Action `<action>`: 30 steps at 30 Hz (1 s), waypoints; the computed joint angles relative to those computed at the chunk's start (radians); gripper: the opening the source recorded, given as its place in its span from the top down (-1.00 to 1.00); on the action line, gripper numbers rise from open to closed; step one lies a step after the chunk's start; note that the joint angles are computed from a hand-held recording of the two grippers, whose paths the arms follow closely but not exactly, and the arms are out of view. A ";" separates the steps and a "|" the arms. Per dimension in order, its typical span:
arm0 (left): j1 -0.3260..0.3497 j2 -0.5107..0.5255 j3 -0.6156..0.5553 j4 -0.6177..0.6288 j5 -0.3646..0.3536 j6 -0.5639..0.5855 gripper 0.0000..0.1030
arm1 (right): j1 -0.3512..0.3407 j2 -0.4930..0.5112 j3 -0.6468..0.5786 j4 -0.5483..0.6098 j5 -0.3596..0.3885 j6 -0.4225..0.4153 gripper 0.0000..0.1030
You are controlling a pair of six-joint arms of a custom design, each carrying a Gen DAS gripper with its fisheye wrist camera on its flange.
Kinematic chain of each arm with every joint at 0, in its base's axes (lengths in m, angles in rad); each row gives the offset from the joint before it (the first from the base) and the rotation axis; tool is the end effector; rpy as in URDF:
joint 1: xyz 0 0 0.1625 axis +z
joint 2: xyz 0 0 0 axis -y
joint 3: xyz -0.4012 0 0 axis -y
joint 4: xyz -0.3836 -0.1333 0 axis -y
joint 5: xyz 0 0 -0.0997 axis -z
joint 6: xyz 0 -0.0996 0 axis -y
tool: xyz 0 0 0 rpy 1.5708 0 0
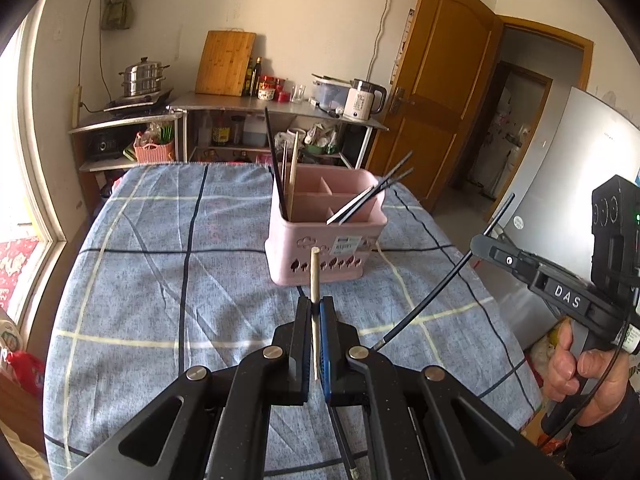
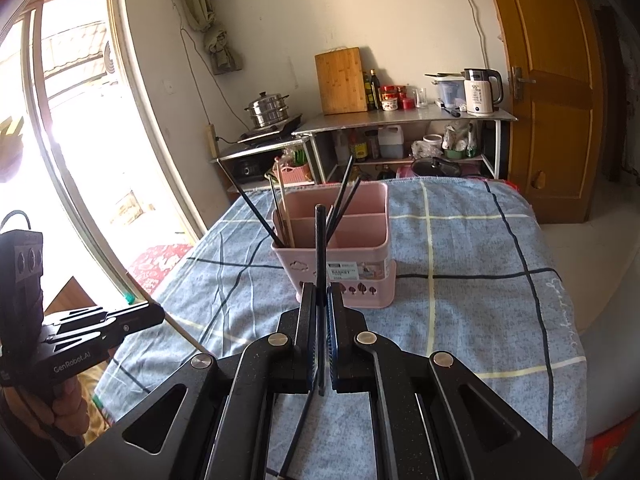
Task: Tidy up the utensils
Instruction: 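Lift both held chopsticks and carry them over the pink basket, then lower both chopsticks into the pink basket and open both tools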
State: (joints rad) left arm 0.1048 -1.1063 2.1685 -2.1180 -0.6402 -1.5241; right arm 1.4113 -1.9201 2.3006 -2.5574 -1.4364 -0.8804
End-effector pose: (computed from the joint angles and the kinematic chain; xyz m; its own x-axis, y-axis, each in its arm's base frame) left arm -0.3994 -0.2564 0.0853 -0.8492 -0.0613 -0.5246 0.3704 0.6390 -0.6742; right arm 0.0881 -0.3758 0.3727 -0.7314 -0.5734 0.3691 -0.6806 0.5800 -0.4477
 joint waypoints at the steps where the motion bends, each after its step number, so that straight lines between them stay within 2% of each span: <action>1: 0.004 -0.004 -0.005 -0.004 0.014 0.013 0.93 | 0.005 0.002 -0.004 -0.002 0.006 0.004 0.90; 7: 0.041 -0.015 -0.044 -0.050 0.092 0.098 0.93 | 0.055 0.041 -0.037 -0.034 0.031 0.047 0.90; 16: 0.113 -0.002 -0.125 -0.143 0.203 0.291 0.93 | 0.145 0.151 -0.111 -0.149 0.069 0.126 0.91; 23: 0.172 0.045 -0.171 -0.295 0.275 0.480 0.93 | 0.183 0.244 -0.154 -0.276 0.072 0.165 0.91; 26: 0.201 0.075 -0.169 -0.402 0.274 0.556 0.93 | 0.183 0.286 -0.157 -0.335 0.067 0.179 0.91; 30: 0.234 0.110 -0.158 -0.475 0.255 0.588 0.93 | 0.173 0.322 -0.146 -0.360 0.049 0.179 0.91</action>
